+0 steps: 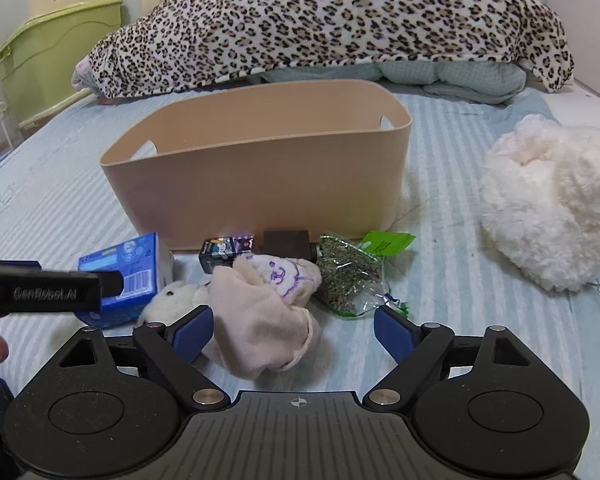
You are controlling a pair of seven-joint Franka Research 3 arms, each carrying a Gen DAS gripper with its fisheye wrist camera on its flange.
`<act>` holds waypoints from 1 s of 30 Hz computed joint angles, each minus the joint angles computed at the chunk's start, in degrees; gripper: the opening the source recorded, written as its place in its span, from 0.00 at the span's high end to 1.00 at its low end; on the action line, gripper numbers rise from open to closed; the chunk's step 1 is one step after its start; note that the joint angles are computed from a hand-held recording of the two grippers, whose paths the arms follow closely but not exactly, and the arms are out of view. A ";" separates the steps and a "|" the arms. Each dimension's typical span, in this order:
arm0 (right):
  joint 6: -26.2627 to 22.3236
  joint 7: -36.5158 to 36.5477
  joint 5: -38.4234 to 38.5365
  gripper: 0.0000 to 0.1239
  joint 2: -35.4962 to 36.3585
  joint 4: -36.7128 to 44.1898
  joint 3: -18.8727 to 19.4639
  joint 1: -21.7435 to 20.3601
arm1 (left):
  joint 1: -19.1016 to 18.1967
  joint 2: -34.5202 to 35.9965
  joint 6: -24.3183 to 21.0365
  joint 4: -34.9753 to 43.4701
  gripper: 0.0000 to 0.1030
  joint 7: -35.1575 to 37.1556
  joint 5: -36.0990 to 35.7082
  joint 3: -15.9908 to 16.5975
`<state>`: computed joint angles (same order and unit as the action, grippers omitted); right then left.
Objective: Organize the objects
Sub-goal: 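Grasp the blue box with the left tool while the right tool grasps the beige sock, then carry the blue box and sock over the basket and open both tools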
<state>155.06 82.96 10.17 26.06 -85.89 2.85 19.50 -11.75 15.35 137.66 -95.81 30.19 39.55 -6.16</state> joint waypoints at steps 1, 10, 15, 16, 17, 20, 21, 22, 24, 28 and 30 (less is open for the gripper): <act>-0.16 -0.02 0.21 0.31 0.51 0.50 0.10 -0.09 | 0.16 0.72 0.10 0.77 0.00 0.18 -0.41 0.00; -1.32 -2.92 4.04 0.40 4.30 3.93 2.30 -1.56 | -0.75 8.28 -2.53 9.21 0.00 3.05 -2.79 0.87; -2.83 -6.89 9.76 0.65 5.19 5.07 5.06 -3.69 | 1.30 8.59 -2.41 8.49 0.00 5.71 -10.05 -0.08; -2.31 -7.48 10.07 0.68 4.96 4.63 4.96 -3.53 | 2.02 8.10 -1.59 7.46 0.00 6.01 -12.06 -0.41; -1.90 -7.96 10.35 0.70 4.72 4.24 4.87 -3.40 | 2.48 7.50 -0.79 6.34 0.00 5.83 -13.50 -0.50; -1.05 -8.36 11.71 0.79 3.95 3.32 4.77 -3.40 | 2.90 5.37 1.87 3.07 0.10 6.31 -14.30 -0.33; -0.64 -8.44 12.30 0.83 3.60 2.96 4.84 -3.52 | 3.08 4.70 2.58 2.20 0.11 6.94 -14.52 -0.42; -0.06 -8.51 12.78 0.84 3.09 2.44 4.85 -3.59 | 3.27 4.00 3.16 1.35 0.11 7.35 -14.95 -0.54; 1.47 -8.68 13.24 0.85 2.12 1.44 4.67 -3.54 | 3.48 2.52 4.25 -0.43 0.12 7.26 -15.58 -0.61; 3.54 -9.83 15.41 0.86 0.57 0.22 5.33 -4.45 | 3.36 -0.69 5.41 -3.41 0.13 6.86 -14.14 -0.34; 4.44 -10.67 16.82 0.86 -0.20 -0.28 5.82 -5.10 | 2.86 -2.62 5.74 -4.72 0.13 5.58 -11.88 -0.19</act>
<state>159.50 72.29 26.99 25.86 -86.17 8.67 14.39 -8.89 12.73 143.40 -100.54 35.77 27.66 -6.35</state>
